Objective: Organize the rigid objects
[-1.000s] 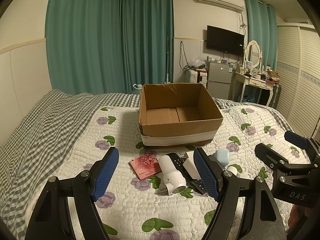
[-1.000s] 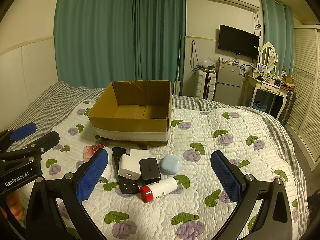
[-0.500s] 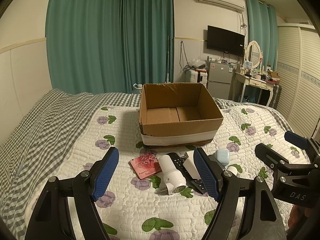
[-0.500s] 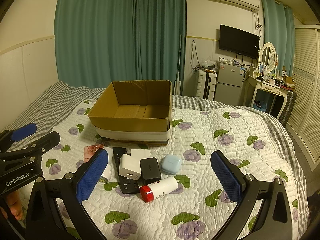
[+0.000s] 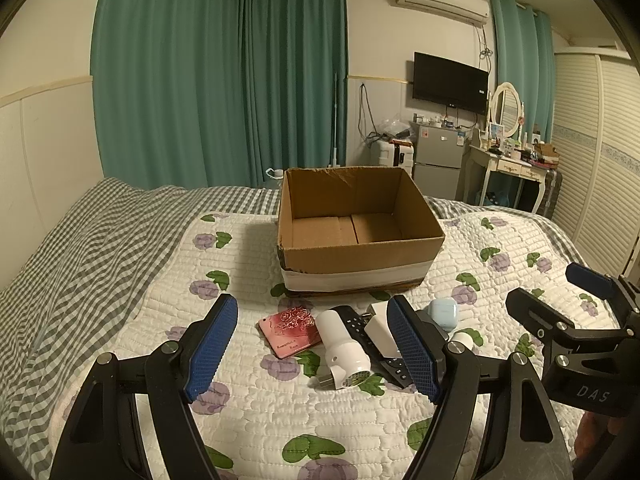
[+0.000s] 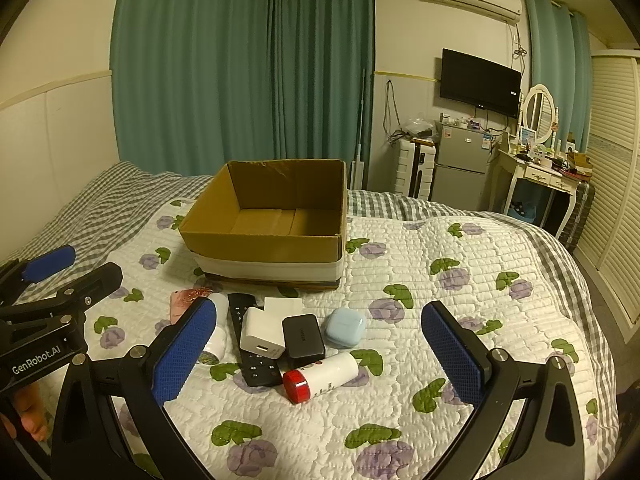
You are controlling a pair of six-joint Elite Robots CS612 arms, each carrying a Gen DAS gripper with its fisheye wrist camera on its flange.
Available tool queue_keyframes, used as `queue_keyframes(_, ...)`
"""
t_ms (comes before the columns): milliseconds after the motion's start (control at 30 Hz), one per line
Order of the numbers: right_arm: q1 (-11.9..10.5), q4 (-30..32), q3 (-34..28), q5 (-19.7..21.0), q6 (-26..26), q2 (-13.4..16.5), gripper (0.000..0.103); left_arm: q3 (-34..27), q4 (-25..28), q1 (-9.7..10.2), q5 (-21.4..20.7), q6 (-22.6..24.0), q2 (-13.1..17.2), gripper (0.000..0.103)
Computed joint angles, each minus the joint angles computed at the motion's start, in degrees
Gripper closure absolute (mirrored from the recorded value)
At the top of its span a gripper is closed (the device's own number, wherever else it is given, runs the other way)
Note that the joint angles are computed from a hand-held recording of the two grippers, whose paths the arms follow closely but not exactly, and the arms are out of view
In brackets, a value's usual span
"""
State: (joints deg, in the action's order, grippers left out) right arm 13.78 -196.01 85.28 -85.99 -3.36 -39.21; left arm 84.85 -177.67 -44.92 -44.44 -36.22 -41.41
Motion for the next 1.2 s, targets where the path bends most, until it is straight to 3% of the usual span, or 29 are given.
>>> queue_keyframes(267,-0.22,1.6,-0.47,1.28,-0.75,-0.23,0.0,-0.59,0.44,0.0,0.18,0.13,0.16,0.023)
queue_keyframes(400,-0.57,4.01,-2.75,0.88,-3.52,0.56,0.0,-2.67,4.05,0.61,0.01,-0.15,1.02,0.023)
queue_keyframes(533,-1.11,8.75,-5.59,-0.39,-5.11,2.26,0.0,-6.31,11.05,1.99,-3.94,-2.76,3.09,0.025)
queue_keyframes(733,-1.66,17.13,-7.48,1.03,-4.28,4.1,0.0,-12.03,21.6,3.96,-11.25,-5.81,7.13,0.026)
queue_keyframes(967,-1.55,22.1,-9.27,1.61,-4.85,5.27,0.0,-17.04,25.09,5.16,-15.7,-6.02,10.65,0.026)
queue_keyframes(1000,-1.5,22.61,-9.48,1.59,-4.92,5.36,0.0,-17.29,25.55,5.24,-16.29,-5.81,10.79,0.028)
queue_keyframes(1067,-1.42,23.53,-9.86,1.46,-5.06,5.56,0.0,-17.22,24.49,5.59,-19.05,-4.46,11.0,0.054)
queue_keyframes(1200,-1.13,25.35,-10.52,0.68,-5.49,5.82,0.0,-15.83,23.01,5.51,-19.78,-3.07,10.29,0.054)
